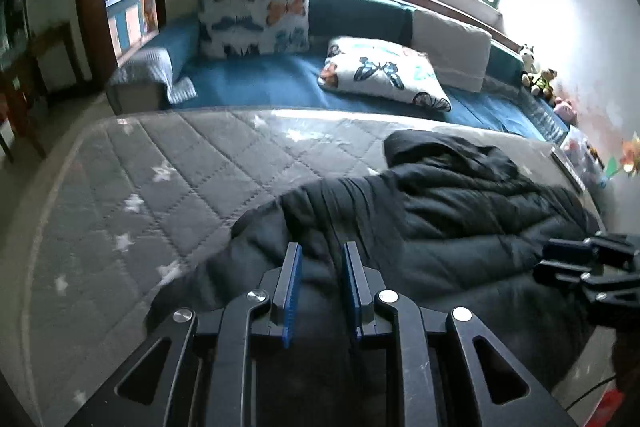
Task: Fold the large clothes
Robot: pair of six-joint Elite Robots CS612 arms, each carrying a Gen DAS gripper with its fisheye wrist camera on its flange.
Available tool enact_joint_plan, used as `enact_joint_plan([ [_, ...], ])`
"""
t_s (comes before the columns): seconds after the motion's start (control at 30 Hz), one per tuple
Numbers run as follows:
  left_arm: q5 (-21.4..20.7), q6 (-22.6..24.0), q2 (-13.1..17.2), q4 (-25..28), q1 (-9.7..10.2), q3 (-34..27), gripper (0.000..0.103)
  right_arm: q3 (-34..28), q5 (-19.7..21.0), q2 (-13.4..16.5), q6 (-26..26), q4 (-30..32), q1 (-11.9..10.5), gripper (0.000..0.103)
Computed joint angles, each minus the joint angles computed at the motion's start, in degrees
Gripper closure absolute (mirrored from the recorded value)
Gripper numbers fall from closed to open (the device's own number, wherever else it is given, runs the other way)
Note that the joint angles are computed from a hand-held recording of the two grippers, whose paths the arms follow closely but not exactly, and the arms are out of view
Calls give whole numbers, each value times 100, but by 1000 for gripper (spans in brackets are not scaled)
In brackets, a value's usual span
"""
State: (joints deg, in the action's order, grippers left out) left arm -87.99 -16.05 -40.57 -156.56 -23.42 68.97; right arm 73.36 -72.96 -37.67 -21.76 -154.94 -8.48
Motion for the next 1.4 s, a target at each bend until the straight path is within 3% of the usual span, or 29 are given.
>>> enact_joint_plan([
  [0.17,-250,193,-539,-801,-127,914,78,605,50,-347,-221,-102,20,59],
  [0.23,-134,307,-668,-970,-203,1173,78,647,16,-341,-276,-68,56,59],
  [0.37,-74,299,-696,-739,-294,1327,79,607,-445,-151,-99,-241,179,57],
  [0.5,-69,144,-592,-736,-306,1342,79,565,-492,-28,-66,-418,190,56],
  [0.67,-15,65,-593,-816,-319,1396,79,925,-49,-302,-62,-635,-5,57],
  [0.87,-2,10,-561,-745,-304,1305,79,1375,-167,-638,316,-976,-334,57],
  [1.0,57,17,-547,-777,-318,1314,79,1245,-275,-466,840,-622,-563,57],
  [1.1,126,50,-543,-784,-340,1324,79,1073,551,-233,1033,-362,-757,56],
  [1.23,168,106,-532,-726,-341,1307,78,1005,730,-306,862,-76,-798,57],
  [1.4,99,50,-506,-744,-326,1276,78,989,424,-400,1187,-878,-825,57],
])
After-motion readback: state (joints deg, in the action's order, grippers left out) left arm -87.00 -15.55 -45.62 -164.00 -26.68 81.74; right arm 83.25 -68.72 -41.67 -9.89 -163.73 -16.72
